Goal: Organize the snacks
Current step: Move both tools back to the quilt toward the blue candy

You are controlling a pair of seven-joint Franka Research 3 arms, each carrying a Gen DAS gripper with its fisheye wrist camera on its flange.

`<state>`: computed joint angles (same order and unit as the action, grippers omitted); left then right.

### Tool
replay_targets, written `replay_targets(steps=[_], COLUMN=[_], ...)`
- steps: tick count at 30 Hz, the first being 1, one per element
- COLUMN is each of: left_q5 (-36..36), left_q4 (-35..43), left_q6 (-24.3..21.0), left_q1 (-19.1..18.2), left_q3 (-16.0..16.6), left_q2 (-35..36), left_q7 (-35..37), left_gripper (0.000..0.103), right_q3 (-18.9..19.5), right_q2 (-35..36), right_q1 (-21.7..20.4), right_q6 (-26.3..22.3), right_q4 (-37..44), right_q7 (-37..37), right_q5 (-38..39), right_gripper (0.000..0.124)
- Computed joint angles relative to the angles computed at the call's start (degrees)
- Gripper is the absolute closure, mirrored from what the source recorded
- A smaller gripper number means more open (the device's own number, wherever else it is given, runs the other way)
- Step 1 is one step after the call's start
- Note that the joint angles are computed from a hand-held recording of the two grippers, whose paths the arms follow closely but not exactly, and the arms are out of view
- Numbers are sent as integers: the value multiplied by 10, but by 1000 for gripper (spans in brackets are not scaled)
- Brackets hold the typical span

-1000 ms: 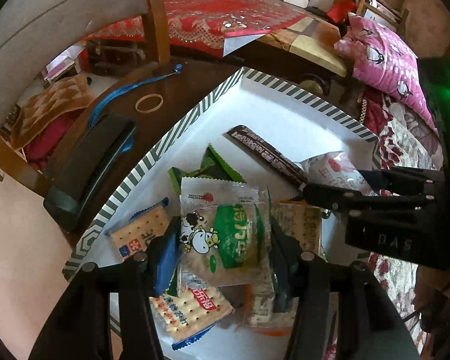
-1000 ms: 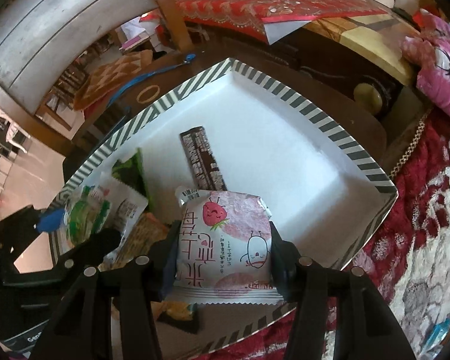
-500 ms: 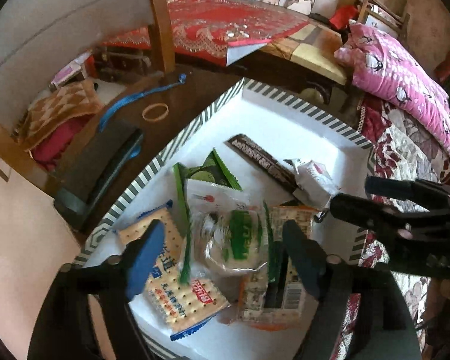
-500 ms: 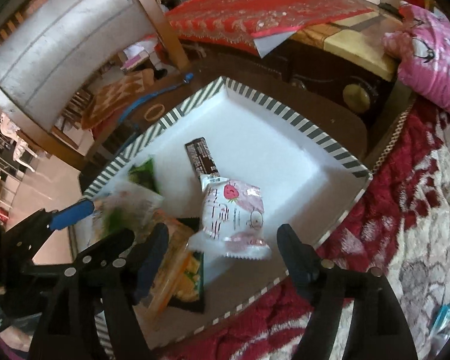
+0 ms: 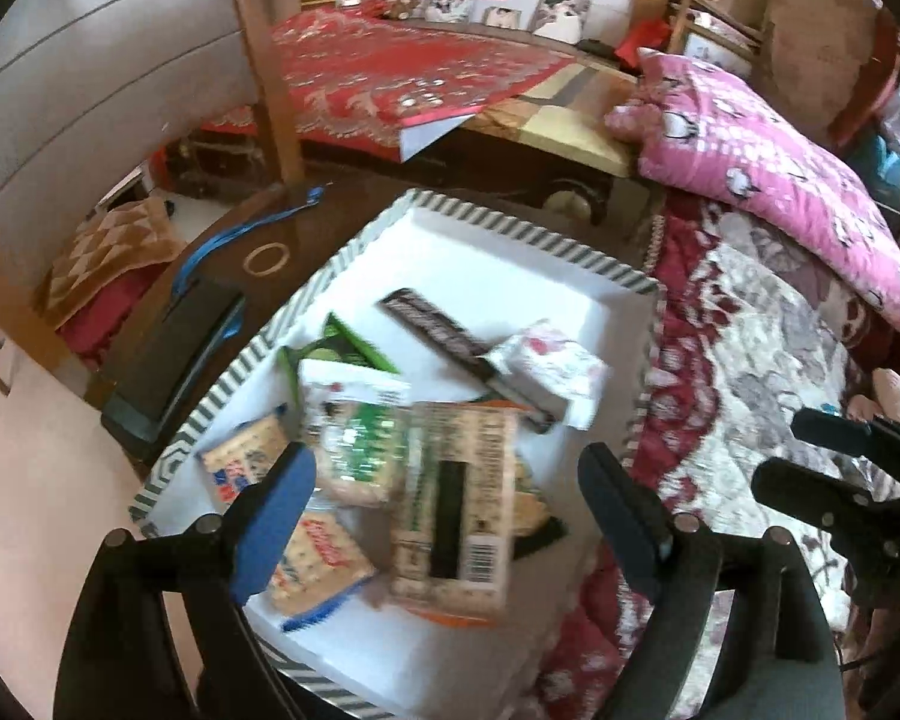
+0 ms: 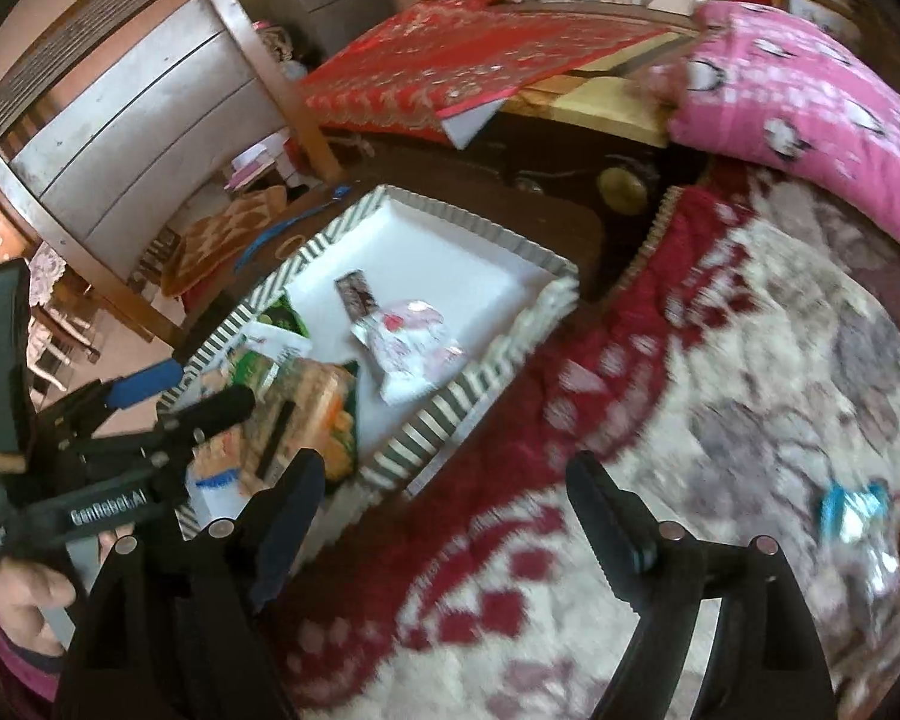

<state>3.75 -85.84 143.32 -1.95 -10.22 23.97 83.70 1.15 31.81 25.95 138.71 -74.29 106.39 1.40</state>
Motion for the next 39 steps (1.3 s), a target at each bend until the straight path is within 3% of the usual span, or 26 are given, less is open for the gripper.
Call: replay_targets(steps=[7,18,29,39], left_q5=[-12,-19,-33,-55], left_q4=[-6,-8,-2,-4], left_q6=[0,-8,-29,-50], left_q1=[-14,-48,-77,-99], left_q3=[-18,-33,-51,-70], left_q2=[-8,-13,-7,-2], left_q7=[27,51,79,124], left_gripper=[14,14,14,14], right_q3=[-17,-1,32,58], right_q2=[-139,-283,-377,-482], right_q1=[-6,-58,-112,-163], right_q6=[74,115,100,75], right_q4=[-204,-393,-494,-596], right_q7=[66,172,250,267], right_q5=[-29,-101,-162,-148], right_gripper=[37,36,32,26])
